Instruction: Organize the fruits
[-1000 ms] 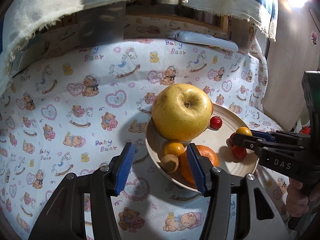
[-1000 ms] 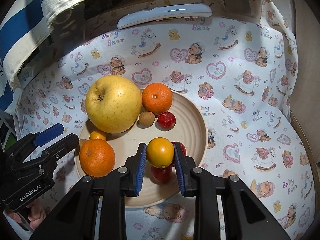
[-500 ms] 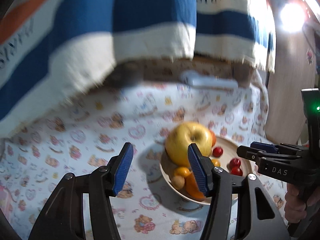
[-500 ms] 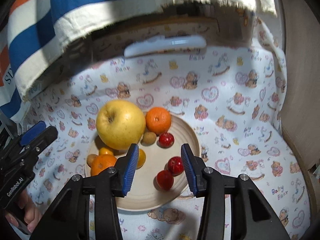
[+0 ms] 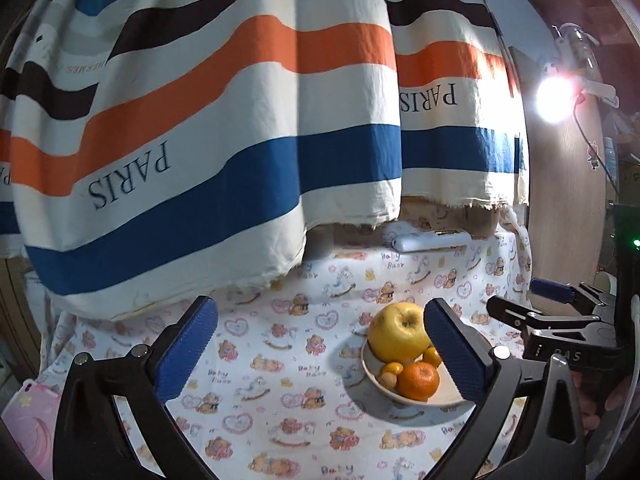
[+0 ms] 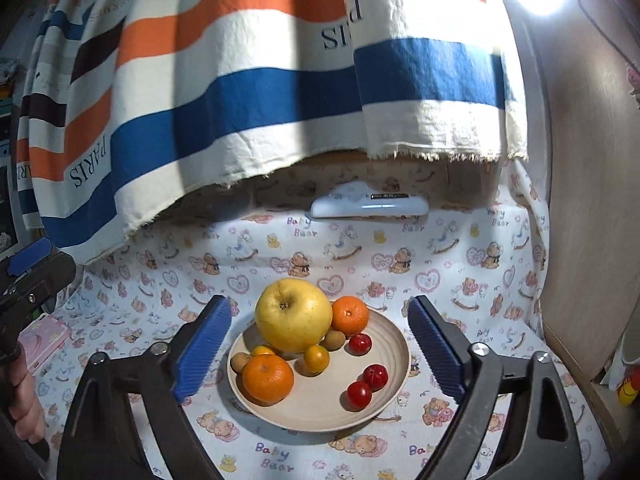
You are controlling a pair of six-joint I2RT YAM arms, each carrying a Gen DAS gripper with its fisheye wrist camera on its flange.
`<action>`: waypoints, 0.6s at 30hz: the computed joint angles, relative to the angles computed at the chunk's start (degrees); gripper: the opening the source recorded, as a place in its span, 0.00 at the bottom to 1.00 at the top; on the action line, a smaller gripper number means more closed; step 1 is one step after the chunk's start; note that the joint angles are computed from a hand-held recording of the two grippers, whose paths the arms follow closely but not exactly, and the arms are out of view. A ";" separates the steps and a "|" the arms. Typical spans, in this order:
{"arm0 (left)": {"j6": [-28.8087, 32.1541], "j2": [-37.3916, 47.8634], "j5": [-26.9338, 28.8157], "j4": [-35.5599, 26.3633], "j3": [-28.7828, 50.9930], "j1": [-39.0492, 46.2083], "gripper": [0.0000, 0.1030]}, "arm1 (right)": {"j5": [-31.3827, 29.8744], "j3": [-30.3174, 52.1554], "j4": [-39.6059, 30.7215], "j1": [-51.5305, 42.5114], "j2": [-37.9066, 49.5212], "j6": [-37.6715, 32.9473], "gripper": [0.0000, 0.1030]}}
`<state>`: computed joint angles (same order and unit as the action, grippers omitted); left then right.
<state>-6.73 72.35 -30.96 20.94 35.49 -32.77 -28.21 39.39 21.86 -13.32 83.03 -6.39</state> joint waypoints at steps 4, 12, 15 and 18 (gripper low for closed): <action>0.52 -1.49 -1.88 3.48 -3.19 -0.78 0.99 | 1.60 -3.72 4.58 0.54 -1.62 -0.40 0.99; 0.70 0.39 -2.07 12.40 -7.88 0.23 0.99 | 2.32 -6.40 10.15 1.15 -0.07 0.33 0.99; -0.04 2.19 -1.26 14.14 -8.41 1.33 0.99 | 3.62 -8.00 13.78 1.82 0.65 0.16 0.99; 0.25 3.64 -1.06 15.56 -8.86 2.01 0.99 | 4.95 -9.16 16.14 2.68 1.14 -0.82 0.99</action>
<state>-6.47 75.99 -32.02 36.50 26.63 -30.77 -23.26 30.23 38.00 -10.64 84.17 -7.21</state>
